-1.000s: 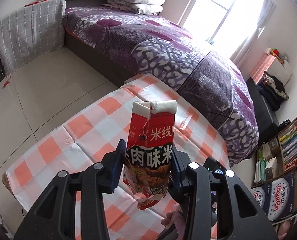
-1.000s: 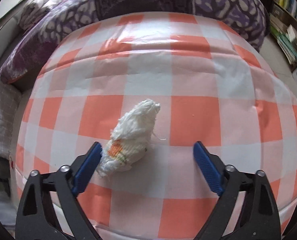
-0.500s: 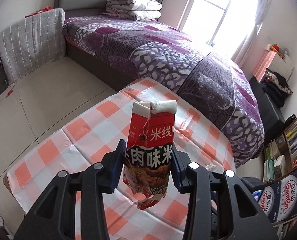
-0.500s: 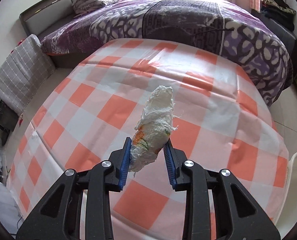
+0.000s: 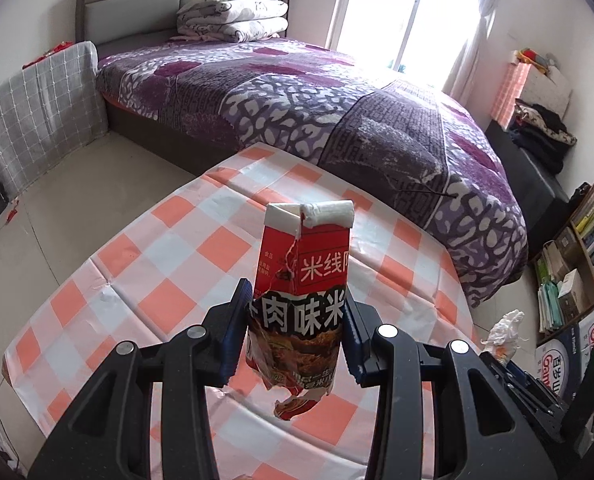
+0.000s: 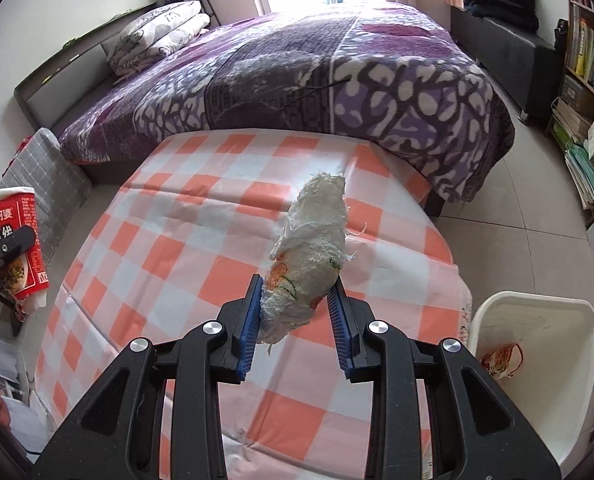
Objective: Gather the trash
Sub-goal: 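Carry the noodle box and tissue wad to the bin and open both tools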
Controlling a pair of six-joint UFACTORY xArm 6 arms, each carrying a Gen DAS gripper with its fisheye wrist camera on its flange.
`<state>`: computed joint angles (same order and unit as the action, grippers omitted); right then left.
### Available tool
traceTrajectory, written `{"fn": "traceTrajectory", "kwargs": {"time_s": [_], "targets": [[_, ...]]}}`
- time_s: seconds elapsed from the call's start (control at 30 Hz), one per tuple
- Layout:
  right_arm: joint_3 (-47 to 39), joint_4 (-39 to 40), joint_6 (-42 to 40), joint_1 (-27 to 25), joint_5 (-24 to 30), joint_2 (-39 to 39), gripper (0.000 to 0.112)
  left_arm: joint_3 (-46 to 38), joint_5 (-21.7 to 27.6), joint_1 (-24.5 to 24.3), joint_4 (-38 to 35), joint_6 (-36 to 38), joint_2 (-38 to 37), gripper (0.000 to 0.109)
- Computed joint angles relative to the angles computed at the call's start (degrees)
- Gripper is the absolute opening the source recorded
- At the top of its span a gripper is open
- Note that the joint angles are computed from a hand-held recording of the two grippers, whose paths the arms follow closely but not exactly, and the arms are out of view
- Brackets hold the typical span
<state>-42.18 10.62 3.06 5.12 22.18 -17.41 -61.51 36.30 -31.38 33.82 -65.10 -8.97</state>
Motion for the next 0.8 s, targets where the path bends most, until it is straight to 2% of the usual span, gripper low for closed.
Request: {"fn": "traceTrajectory", "kwargs": {"time_s": [0.1,0.5,0.8], "targets": [[1.94,-0.05,-0.03,-2.43,-0.81,-1.65,0.031,-1.55,0.46,-1.45,0.63,-0.60,1.84,0.041],[2.88,5.62,-3.26,-12.70,2.70,-4.29,0.031,-9.13,1.68,-8.12,2.29,-0.55,9.60,0.041],[1.24,8.51,-5.11,-21.40,9.25,-4.21,0.031,-14.54,0.37,-12.65,-0.72,3.04,15.14,0.041]]}}
